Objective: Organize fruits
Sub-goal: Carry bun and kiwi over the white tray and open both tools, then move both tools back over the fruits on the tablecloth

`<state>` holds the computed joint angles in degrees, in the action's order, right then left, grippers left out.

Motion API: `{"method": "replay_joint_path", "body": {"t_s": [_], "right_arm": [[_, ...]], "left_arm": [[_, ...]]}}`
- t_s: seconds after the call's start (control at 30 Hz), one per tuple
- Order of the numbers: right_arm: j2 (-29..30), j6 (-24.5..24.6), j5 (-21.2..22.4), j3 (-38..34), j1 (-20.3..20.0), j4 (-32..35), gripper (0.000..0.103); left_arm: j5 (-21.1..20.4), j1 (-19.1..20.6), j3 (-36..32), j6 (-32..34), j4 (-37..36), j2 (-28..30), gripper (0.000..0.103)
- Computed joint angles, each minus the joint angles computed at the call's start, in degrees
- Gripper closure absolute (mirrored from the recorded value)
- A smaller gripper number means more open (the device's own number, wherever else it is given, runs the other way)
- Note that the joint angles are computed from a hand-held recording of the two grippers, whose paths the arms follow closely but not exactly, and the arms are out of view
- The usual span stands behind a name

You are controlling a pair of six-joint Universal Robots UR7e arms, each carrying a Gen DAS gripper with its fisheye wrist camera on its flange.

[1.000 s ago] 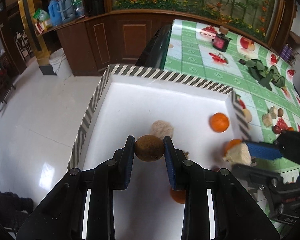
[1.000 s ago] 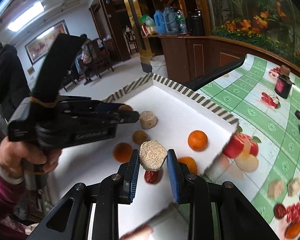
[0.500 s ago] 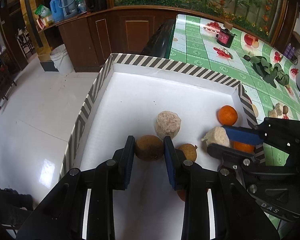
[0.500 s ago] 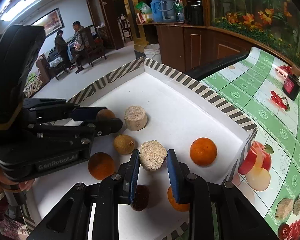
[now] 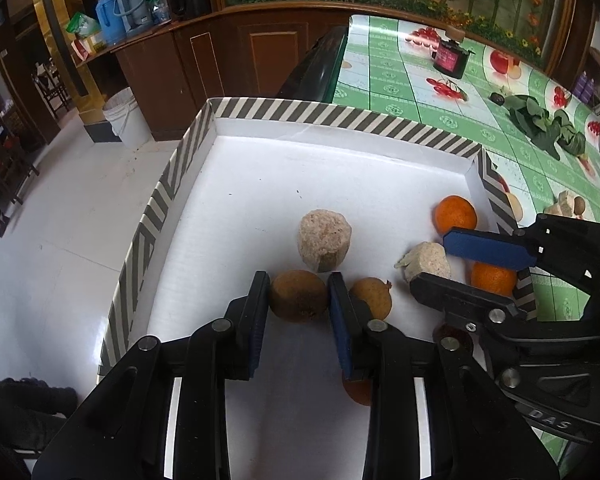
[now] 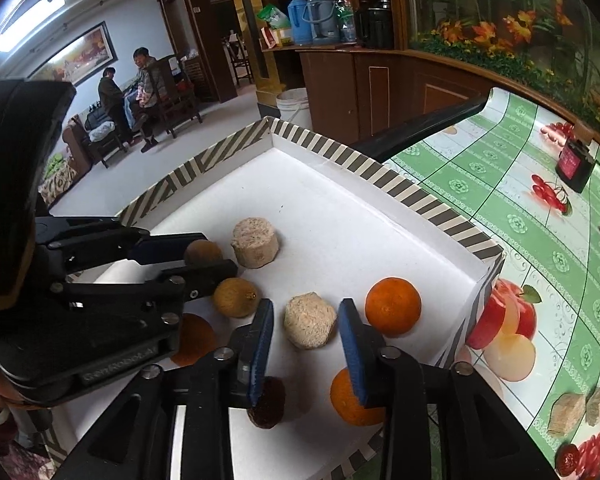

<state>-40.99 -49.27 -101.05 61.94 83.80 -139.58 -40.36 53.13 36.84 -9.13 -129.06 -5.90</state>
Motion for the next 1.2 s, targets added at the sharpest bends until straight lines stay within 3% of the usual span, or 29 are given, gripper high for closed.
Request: {"method": "replay_joint_path", "body": {"t_s": [0.07, 0.1, 0.53, 0.73, 0.97, 1.2], "right_arm": [[-0.43, 0.73, 1.06, -0.01, -0.25, 0.92, 0.067], [-0.80, 1.02, 1.42, 0.37, -0.34, 0.70, 0.067], [-9.28, 4.52, 5.12, 9.07, -2.60, -4.97, 0.067], [-14.65, 5.46, 4.64, 14.95, -5.05, -10.52, 0.067], [-20.09, 5.98, 3.39, 19.40, -9.24, -14.68, 0.067], [-22.72, 6.28, 0.72, 19.75, -13.40, -15.19, 0.066]], "left_arm": [[-0.47, -0.05, -0.14, -0.17, 0.24, 0.05, 0.054], [-0.48, -0.16, 0.11, 0.05, -0.20, -0.01, 0.052], [2.71, -3.51, 3.31, 5.79, -9.45, 0.40, 0.051], [-0.06, -5.53, 4.42, 7.28, -12.72, 0.93, 0.052], [-4.53, -7.62, 3.47, 6.67, -11.46, 2.77, 0.052], [-9.34, -9.08, -4.51, 6.14, -6.09, 8.33, 0.052]]}}
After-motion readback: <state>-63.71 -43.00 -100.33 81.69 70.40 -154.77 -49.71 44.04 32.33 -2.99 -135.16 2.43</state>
